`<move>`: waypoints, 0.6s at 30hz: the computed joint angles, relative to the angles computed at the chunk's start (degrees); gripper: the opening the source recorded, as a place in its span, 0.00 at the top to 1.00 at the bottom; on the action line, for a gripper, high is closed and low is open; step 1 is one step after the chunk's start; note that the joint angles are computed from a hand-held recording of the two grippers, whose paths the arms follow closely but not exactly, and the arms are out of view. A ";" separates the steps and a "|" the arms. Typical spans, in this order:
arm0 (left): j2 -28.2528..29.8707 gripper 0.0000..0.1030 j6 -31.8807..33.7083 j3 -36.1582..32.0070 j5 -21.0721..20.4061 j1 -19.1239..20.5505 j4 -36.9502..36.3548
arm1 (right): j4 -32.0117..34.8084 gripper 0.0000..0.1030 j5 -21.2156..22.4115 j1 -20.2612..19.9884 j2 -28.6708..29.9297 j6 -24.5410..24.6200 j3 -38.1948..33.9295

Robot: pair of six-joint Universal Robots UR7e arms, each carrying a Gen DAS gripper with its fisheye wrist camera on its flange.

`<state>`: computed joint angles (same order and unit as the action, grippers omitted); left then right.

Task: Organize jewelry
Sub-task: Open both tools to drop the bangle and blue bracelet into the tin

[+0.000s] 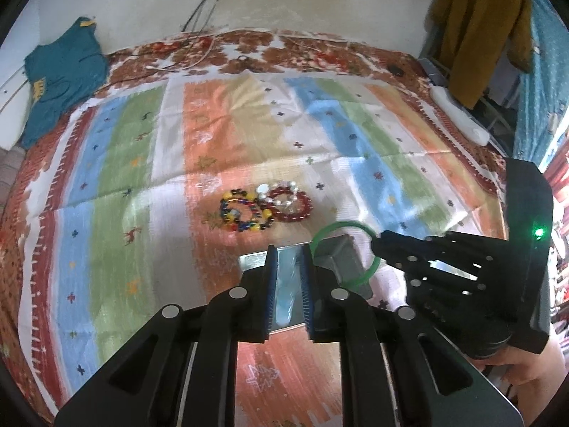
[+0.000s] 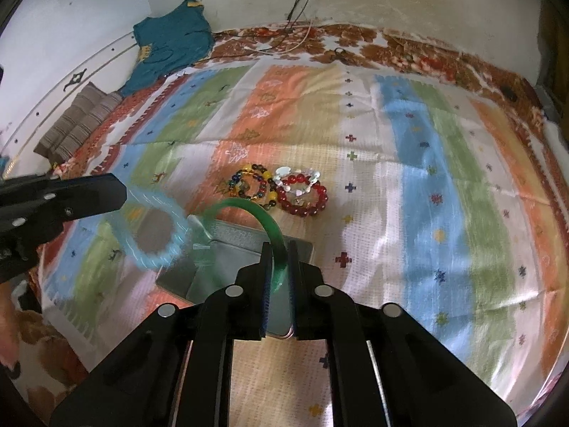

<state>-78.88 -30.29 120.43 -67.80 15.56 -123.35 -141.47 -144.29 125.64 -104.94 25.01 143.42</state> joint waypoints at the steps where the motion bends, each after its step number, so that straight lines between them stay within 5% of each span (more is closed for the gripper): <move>1: -0.01 0.72 -0.22 -0.08 0.37 0.11 0.38 | 0.54 0.76 -0.42 -0.09 -0.07 0.46 -0.05; 2: -0.02 0.70 -0.48 -0.10 0.76 0.21 0.62 | 0.84 0.66 -0.91 -0.05 -0.01 0.88 -0.10; 18: 1.08 0.53 -4.12 -1.33 4.72 3.37 3.71 | 0.49 0.47 -1.38 -3.23 -1.85 0.88 -0.23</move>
<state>-77.81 -34.41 119.11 -63.08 18.93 -119.64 -140.98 -145.67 122.41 -106.79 25.90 143.20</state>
